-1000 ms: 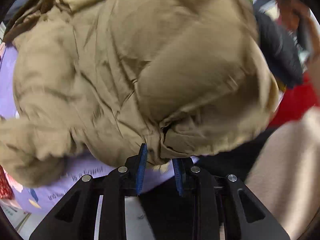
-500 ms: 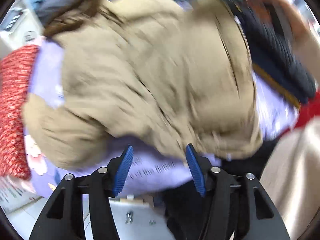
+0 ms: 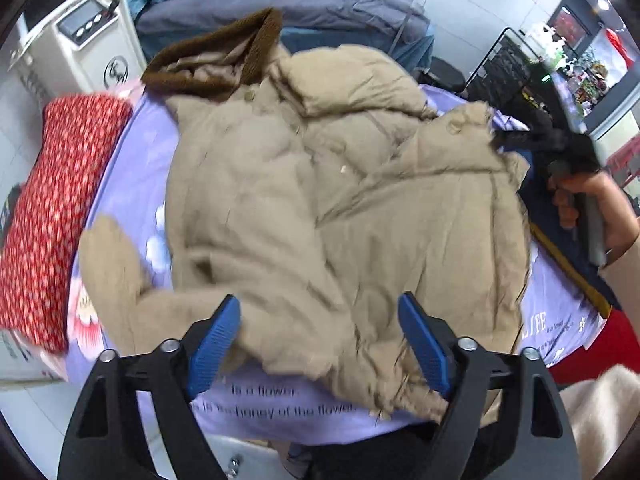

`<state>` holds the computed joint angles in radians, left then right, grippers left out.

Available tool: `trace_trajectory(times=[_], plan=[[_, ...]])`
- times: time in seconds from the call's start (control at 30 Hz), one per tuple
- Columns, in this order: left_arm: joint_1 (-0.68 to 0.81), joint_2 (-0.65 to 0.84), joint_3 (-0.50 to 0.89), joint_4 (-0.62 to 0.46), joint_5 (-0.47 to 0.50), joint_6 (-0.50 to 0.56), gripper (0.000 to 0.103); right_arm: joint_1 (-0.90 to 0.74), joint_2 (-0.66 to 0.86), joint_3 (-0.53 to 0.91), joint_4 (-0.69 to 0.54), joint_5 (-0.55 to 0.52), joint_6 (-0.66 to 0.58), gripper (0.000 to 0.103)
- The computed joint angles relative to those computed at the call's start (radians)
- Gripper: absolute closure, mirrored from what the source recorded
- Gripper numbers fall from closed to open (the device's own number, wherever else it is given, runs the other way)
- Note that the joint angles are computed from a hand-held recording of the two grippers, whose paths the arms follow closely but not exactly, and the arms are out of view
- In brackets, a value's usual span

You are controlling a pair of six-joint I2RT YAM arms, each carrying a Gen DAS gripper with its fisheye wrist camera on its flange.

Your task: Fold large clothes

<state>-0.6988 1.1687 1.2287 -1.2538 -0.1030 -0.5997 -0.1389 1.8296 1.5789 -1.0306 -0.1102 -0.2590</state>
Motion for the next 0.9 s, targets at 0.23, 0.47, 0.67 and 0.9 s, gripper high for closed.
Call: trace_trajectory(times=[0.23, 0.47, 0.67, 0.9], plan=[[0.011, 0.014, 0.019, 0.027, 0.005, 0.028, 0.018, -0.188, 0.129, -0.161, -0.168, -0.02, -0.205, 0.02], [0.038, 0.048, -0.068, 0.109, 0.047, 0.03, 0.018, -0.558, -0.192, -0.647, -0.018, 0.312, -0.581, 0.037], [-0.021, 0.272, 0.036, 0.275, 0.06, 0.125, 0.018, -0.492, -0.361, -0.35, -0.238, -0.129, -0.553, 0.015], [-0.126, 0.466, 0.037, 0.352, 0.199, 0.17, 0.018, -0.102, -0.06, 0.176, -0.186, -0.229, -0.246, 0.014]])
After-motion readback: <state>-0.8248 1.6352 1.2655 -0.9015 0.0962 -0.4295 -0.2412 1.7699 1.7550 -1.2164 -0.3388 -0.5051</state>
